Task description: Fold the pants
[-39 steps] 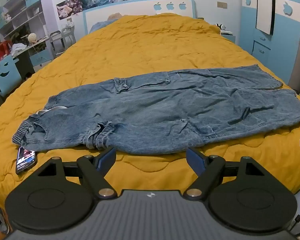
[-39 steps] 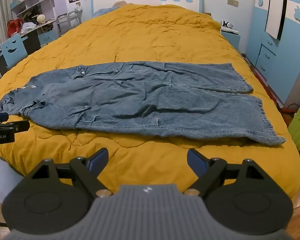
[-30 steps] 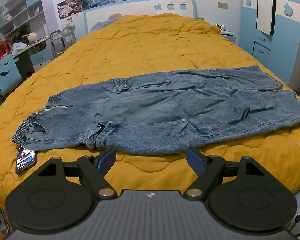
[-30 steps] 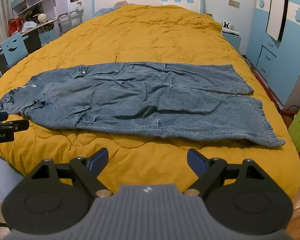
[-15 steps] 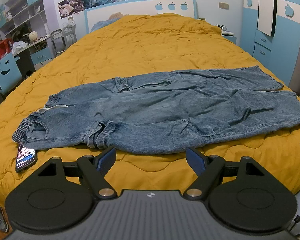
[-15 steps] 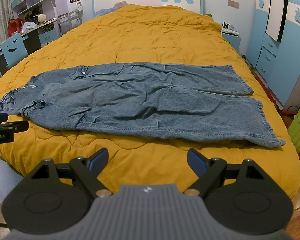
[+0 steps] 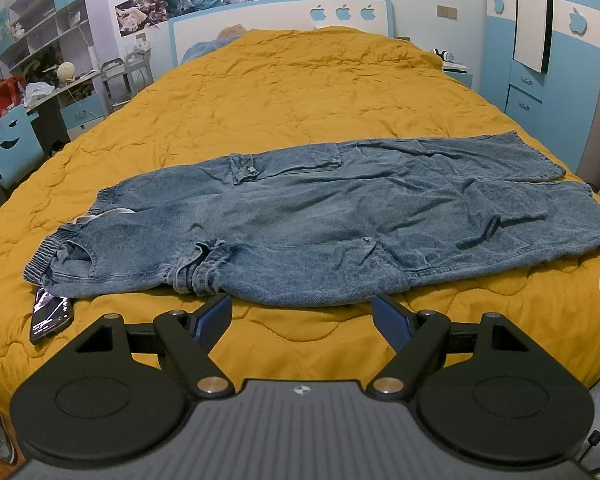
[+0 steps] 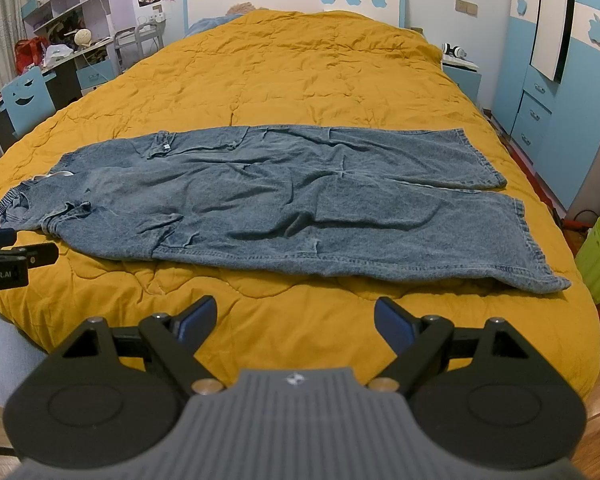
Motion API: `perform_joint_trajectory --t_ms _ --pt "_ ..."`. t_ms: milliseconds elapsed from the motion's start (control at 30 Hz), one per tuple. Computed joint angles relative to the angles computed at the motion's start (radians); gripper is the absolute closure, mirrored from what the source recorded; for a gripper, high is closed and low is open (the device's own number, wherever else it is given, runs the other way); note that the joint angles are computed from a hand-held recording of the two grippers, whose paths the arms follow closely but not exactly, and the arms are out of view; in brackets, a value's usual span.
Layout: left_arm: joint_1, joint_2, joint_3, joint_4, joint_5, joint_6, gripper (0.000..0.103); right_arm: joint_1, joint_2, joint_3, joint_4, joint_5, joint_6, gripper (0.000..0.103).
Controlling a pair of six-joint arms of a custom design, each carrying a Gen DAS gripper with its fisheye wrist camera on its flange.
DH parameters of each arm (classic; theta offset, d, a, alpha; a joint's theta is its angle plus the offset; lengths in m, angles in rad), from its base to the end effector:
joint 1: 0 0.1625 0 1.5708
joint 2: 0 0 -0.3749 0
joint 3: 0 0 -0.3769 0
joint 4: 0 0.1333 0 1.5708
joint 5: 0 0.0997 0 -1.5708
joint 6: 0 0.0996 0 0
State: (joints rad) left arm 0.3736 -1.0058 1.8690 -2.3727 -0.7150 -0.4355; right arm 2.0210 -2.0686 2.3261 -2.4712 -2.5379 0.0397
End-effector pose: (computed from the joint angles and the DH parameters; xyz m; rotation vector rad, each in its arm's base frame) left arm -0.4278 -0.3917 0.1214 0.9266 2.2237 -0.7499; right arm 0.1764 -0.2470 0.4104 0.0706 -2.1970 0.9753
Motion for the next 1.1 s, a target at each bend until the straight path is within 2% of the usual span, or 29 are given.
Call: perform_joint_trajectory --t_ms 1100 --pt "-0.001 -0.008 0.005 0.005 0.000 -0.004 0.010 -0.001 -0.007 0.002 0.007 0.002 0.012 0.021"
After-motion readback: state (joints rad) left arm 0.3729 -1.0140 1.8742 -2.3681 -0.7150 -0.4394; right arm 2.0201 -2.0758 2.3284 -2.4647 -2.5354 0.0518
